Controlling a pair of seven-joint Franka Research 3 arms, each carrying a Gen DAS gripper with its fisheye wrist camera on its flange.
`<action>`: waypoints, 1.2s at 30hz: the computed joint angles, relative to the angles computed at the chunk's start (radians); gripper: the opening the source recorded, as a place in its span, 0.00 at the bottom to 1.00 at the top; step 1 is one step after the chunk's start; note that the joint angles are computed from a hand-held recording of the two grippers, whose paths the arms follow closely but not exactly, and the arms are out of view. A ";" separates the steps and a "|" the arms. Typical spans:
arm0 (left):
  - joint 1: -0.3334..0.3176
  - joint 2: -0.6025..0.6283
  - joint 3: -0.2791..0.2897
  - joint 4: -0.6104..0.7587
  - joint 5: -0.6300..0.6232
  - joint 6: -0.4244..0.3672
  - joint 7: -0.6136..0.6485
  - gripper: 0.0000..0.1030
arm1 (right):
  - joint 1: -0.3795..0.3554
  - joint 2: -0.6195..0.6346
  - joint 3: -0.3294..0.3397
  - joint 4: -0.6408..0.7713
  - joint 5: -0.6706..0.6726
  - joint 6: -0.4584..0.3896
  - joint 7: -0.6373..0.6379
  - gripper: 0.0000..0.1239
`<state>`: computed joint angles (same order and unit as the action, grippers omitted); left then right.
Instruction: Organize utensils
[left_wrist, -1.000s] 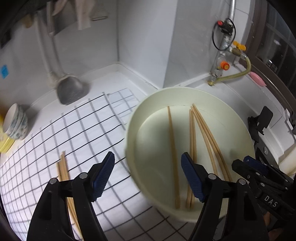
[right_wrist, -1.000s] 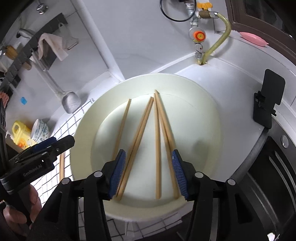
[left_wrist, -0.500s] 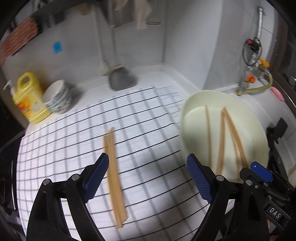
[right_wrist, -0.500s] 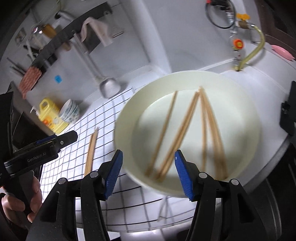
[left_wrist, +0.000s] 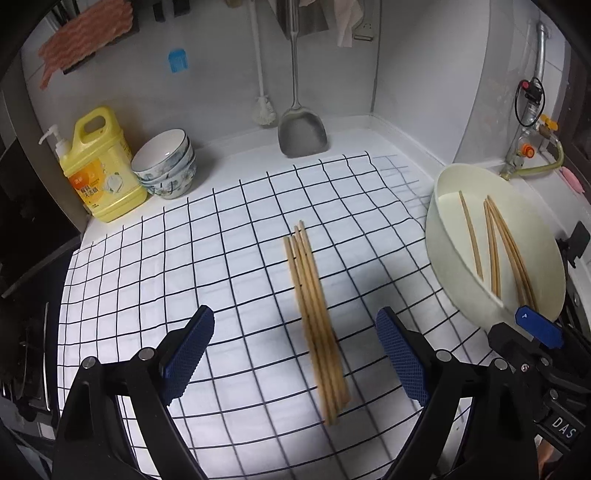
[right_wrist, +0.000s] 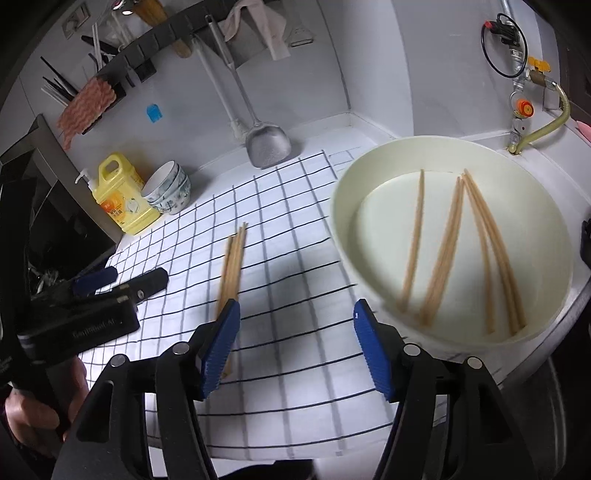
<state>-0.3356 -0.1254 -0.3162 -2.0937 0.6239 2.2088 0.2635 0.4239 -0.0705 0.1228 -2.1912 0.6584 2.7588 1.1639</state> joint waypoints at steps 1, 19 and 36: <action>0.002 -0.020 0.007 -0.030 -0.001 0.024 0.007 0.86 | 0.002 -0.001 0.013 -0.009 -0.042 0.021 0.047 0.51; 0.092 -0.097 0.027 -0.251 -0.030 0.221 0.036 0.87 | 0.061 0.137 0.053 0.018 -0.340 0.146 0.375 0.51; 0.113 -0.085 0.039 -0.309 0.000 0.247 -0.051 0.87 | 0.126 0.279 0.009 0.112 -0.512 0.129 0.436 0.51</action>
<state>-0.2225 -0.2100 -0.2768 -2.4029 0.6241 2.4559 0.2127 0.5498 0.2089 0.1318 -2.0797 0.1461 2.8874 1.5998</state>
